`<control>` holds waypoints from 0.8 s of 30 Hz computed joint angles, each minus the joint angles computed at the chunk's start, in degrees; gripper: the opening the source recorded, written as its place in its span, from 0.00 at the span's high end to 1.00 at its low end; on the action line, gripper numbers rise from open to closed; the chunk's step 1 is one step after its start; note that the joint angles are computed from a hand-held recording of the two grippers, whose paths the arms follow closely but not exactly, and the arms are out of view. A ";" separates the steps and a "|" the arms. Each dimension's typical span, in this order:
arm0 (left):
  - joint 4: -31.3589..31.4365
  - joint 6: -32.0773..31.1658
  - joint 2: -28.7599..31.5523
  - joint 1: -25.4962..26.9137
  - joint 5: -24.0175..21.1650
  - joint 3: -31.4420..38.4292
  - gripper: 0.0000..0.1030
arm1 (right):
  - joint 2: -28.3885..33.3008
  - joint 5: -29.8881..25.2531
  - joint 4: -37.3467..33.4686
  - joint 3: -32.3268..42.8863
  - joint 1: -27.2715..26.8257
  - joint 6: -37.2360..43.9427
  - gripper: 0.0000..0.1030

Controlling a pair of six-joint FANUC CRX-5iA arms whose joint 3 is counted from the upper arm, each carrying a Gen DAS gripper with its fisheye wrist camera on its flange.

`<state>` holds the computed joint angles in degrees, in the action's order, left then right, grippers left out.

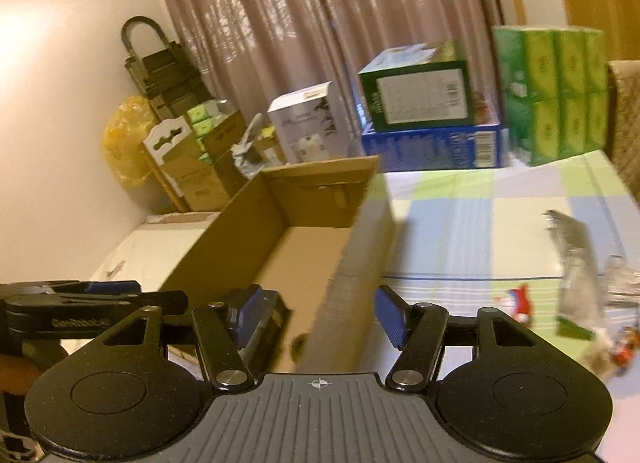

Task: Organize objects
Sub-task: 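Move both tools back over the remaining table items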

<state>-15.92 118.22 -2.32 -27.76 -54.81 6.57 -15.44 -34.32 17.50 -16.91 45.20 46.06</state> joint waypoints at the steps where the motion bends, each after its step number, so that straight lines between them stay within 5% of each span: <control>1: 0.23 -0.02 -0.05 -0.47 0.29 0.04 0.24 | -1.00 -0.11 1.35 -1.03 0.09 -1.37 0.43; 14: -1.61 3.55 3.62 -10.19 2.05 6.64 0.18 | -16.49 -10.63 15.30 -12.31 -0.06 -12.98 0.40; 24: -0.82 1.58 10.51 -16.44 2.46 13.44 0.17 | -25.72 -20.68 16.07 -16.57 -5.27 -11.61 0.39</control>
<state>-16.74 119.80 8.20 -44.20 -52.35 20.00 -41.16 -55.00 33.57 -33.48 39.93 34.45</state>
